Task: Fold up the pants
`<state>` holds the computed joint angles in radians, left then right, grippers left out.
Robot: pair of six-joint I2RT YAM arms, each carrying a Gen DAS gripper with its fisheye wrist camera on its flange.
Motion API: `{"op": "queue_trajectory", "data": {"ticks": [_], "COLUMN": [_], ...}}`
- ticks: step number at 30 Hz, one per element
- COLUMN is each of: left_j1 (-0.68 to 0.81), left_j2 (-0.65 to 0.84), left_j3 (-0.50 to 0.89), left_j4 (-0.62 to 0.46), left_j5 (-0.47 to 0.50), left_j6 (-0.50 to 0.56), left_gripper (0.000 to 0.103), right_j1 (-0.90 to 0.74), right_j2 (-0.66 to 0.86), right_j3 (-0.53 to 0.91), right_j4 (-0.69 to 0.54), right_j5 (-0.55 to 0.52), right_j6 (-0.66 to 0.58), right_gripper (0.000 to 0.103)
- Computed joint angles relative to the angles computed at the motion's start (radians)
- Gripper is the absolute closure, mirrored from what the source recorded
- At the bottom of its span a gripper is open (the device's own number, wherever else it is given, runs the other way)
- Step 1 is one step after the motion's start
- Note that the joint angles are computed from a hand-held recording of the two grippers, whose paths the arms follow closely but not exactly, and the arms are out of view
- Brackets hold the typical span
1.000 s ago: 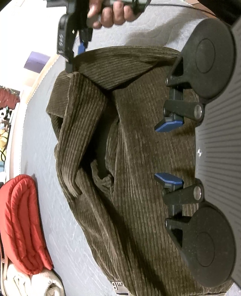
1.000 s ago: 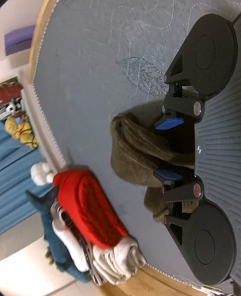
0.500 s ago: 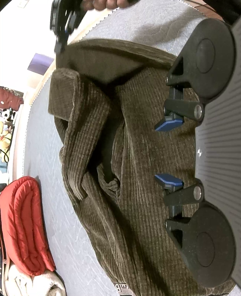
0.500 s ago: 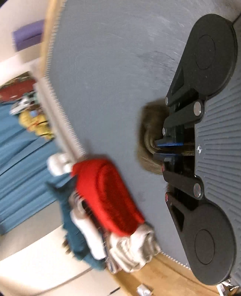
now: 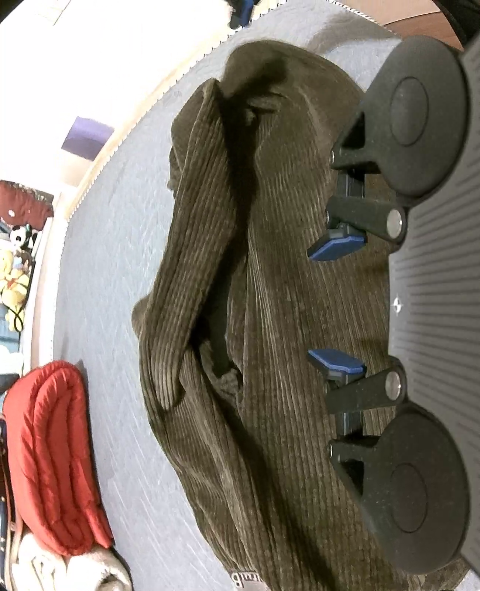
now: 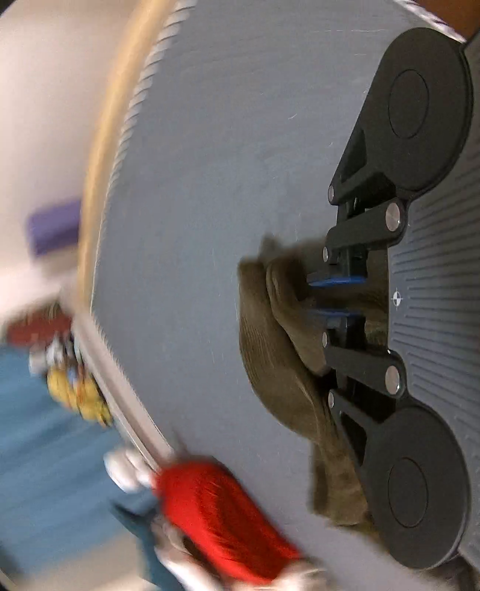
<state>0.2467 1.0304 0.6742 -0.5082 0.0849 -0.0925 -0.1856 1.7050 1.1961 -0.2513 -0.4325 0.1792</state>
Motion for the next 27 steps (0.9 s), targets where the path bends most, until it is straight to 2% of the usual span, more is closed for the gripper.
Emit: {"op": "queue_trajectory", "data": {"ticks": [2,3,4,6,10,11,15,19,20,21,24,25,27], "left_j1": [-0.024,-0.037,-0.044,-0.051,-0.050,-0.045,-0.032,-0.025,-0.021,-0.020,-0.017,-0.015,-0.010], "left_j2": [0.007,0.012,0.017,0.028,0.047,0.047,0.048,0.065,0.070,0.076,0.079,0.078,0.075], "left_j3": [0.000,0.000,0.000,0.000,-0.003,-0.006,-0.012,-0.017,-0.017,-0.017,-0.016,-0.015,-0.012], "left_j4": [0.008,0.010,0.013,0.019,0.028,0.029,0.031,0.044,0.046,0.050,0.052,0.052,0.051], "left_j5": [-0.013,-0.023,-0.028,-0.039,-0.053,-0.052,-0.050,-0.054,-0.052,-0.053,-0.052,-0.050,-0.043], "left_j6": [-0.004,-0.009,-0.012,-0.017,-0.021,-0.018,-0.007,-0.001,0.002,0.002,0.001,0.000,0.002], "left_gripper": [0.041,0.041,0.041,0.041,0.041,0.041,0.041,0.040,0.040,0.040,0.040,0.040,0.040], "right_j1": [-0.038,-0.056,-0.066,-0.072,-0.029,-0.012,0.029,0.049,0.058,0.062,0.074,0.077,0.075], "right_j2": [0.017,0.038,0.074,0.168,0.416,0.448,0.512,0.626,0.629,0.640,0.678,0.668,0.606], "right_j3": [0.021,0.046,0.090,0.189,0.449,0.480,0.513,0.666,0.654,0.672,0.717,0.709,0.626], "right_j4": [0.050,0.074,0.070,0.022,-0.234,-0.267,-0.236,-0.225,-0.191,-0.184,-0.162,-0.140,-0.022], "right_j5": [0.021,0.007,-0.021,-0.096,-0.208,-0.200,-0.220,-0.250,-0.243,-0.235,-0.210,-0.205,-0.211], "right_j6": [0.054,0.075,0.081,0.056,-0.013,-0.015,0.043,0.162,0.184,0.199,0.212,0.209,0.216], "right_gripper": [0.070,0.054,0.046,0.046,0.047,0.047,0.046,0.045,0.045,0.050,0.086,0.092,0.093]}}
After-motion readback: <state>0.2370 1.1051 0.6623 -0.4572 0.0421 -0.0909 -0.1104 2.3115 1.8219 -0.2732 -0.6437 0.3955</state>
